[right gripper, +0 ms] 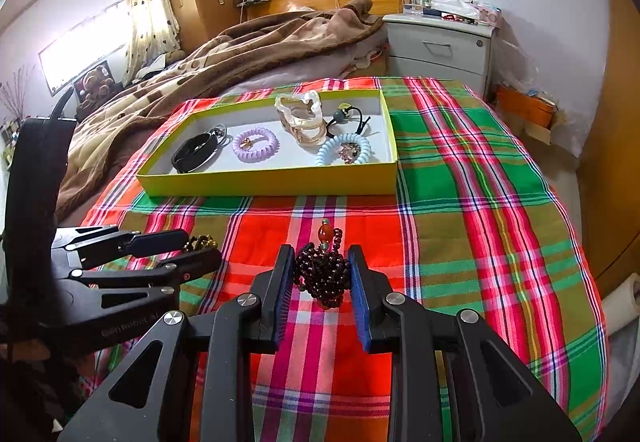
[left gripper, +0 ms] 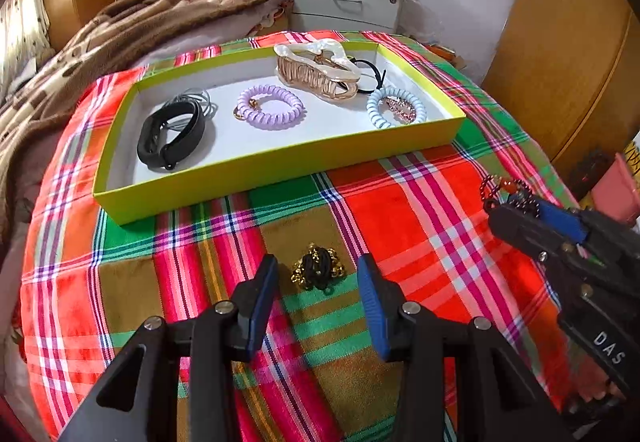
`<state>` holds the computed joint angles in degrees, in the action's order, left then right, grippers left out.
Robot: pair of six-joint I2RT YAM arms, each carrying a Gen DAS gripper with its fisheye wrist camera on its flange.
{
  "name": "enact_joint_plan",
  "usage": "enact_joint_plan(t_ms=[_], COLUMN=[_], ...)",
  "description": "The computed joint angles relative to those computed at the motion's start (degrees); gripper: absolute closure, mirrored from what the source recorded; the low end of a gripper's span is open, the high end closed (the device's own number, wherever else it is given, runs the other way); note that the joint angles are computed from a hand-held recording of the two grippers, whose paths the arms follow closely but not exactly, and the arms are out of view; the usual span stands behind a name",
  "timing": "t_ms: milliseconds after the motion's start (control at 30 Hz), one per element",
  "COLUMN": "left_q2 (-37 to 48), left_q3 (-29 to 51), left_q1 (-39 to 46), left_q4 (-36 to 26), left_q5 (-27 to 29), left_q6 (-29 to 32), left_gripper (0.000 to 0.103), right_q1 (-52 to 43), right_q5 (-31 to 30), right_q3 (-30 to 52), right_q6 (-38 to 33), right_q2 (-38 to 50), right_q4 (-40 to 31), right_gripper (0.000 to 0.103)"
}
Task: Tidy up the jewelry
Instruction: 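Grasp the black-gold brooch with the left tool while the right tool holds the bracelet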
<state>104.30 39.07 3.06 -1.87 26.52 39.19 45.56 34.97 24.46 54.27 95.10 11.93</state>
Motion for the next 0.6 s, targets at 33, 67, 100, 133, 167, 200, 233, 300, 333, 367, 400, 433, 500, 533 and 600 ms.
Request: enact_joint_plan(t_ms=[33, 67, 100, 133, 167, 200, 233, 300, 333, 367, 400, 433, 500, 533, 600], left_q2=[-0.05, -0.09, -0.14, -0.28, -0.37, -0.34, -0.17, 0.05, -0.01, 0.09, 0.09, 0.11, -0.10, -0.30, -0.67], left_q3=[-0.07, -0.10, -0.14, -0.36, -0.54, -0.40, -0.01, 0.54, 0.48, 0.61, 0.74, 0.92, 1.05, 1.12, 1.49], left_q1=[0.03, 0.08, 0.12, -0.02, 0.01, 0.18, 0.46, 0.80, 0.85, 0.81, 0.95, 1.07, 1.34, 1.58, 2.22], left_q4=[0.21, 0.28, 0.37, 0.72, 1.05, 0.87, 0.21, -0.74, -0.84, -0.94, -1.32, -1.80, -2.36, -2.70, -3.53], left_q5=[-0.06, -0.03, -0.10, -0.21, -0.31, -0.19, 0.26, 0.63, 0.68, 0.74, 0.95, 1.24, 1.62, 1.98, 2.84], left_q6=[0.04, -0.04, 0.05, -0.07, -0.14, -0.08, 0.00, 0.18, 0.28, 0.21, 0.39, 0.62, 0.76, 0.93, 1.12], left_gripper=[0.060, 0.060, 0.062, 0.064, 0.069, 0.074, 0.076, 0.077, 0.078, 0.079, 0.079, 0.079, 0.080, 0.080, 0.080], right_q1=[-0.13, -0.22, -0.31, -0.31, -0.34, -0.37, -0.42, -0.35, -0.32, -0.30, -0.36, -0.40, -0.46, -0.58, -0.78], right_q5=[-0.12, -0.18, -0.23, -0.28, -0.26, -0.20, -0.23, -0.16, -0.15, -0.15, -0.13, -0.12, 0.02, 0.01, 0.10], right_q3=[-0.02, -0.04, 0.00, 0.07, 0.17, 0.28, 0.35, 0.42, 0.60, 0.74, 0.81, 0.91, 1.10, 1.28, 1.72], right_q6=[-0.11, -0.14, -0.17, -0.21, -0.28, -0.29, -0.38, -0.42, -0.45, -0.54, -0.67, -0.73, -0.88, -1.06, -1.40], right_q2=[0.05, 0.08, 0.15, 0.25, 0.31, 0.35, 0.38, 0.41, 0.44, 0.41, 0.31, 0.22, -0.10, -0.15, -0.31], right_q4=[0.05, 0.07, 0.11, 0.13, 0.11, 0.04, 0.07, 0.01, -0.17, -0.36, -0.48, -0.64, -1.06, -1.19, -1.59], right_gripper=[0.075, 0.075, 0.075, 0.075, 0.075, 0.075, 0.075, 0.076, 0.076, 0.076, 0.076, 0.076, 0.076, 0.075, 0.076])
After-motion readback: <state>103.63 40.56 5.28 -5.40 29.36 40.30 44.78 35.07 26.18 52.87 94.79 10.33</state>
